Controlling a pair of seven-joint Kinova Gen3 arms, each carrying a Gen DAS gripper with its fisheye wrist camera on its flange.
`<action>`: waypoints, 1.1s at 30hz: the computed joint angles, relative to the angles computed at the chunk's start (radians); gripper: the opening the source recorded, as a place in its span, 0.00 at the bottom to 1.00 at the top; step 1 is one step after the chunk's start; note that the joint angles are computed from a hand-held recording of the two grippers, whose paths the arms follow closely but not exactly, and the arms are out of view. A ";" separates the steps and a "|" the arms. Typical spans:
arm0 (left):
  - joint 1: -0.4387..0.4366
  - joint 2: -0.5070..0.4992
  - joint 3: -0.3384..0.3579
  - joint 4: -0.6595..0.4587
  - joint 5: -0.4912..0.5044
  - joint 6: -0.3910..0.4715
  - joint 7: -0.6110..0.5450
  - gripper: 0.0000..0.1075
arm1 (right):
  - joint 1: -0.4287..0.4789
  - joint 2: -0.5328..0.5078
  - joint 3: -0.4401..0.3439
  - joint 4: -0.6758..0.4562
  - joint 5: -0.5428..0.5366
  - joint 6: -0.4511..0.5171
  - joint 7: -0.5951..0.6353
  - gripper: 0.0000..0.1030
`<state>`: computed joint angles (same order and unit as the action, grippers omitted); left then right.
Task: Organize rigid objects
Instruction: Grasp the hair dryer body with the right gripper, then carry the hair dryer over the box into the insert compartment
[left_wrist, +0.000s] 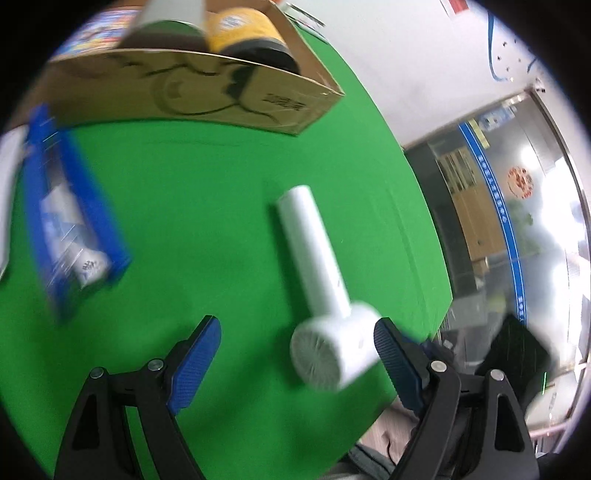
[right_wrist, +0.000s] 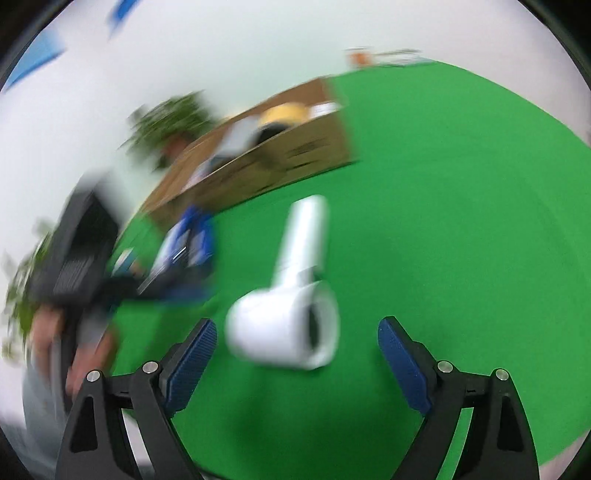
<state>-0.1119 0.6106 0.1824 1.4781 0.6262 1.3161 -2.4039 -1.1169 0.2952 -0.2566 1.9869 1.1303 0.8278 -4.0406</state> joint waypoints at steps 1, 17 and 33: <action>0.024 0.020 0.000 -0.031 -0.015 0.006 0.022 0.78 | 0.014 0.034 -0.022 -0.039 -0.021 0.033 0.041 0.86; 0.077 0.019 -0.003 -0.013 -0.098 0.030 0.079 0.37 | -0.145 0.117 0.072 -0.185 -0.174 0.139 0.248 0.60; 0.057 -0.051 0.009 -0.025 -0.072 -0.042 0.059 0.33 | -0.119 0.148 0.109 -0.308 -0.250 0.176 0.369 0.53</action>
<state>-0.0548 0.5593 0.1914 1.4533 0.5542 1.2736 -2.3449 -1.2363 0.4432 -0.1475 1.6788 0.8805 1.0039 -3.6718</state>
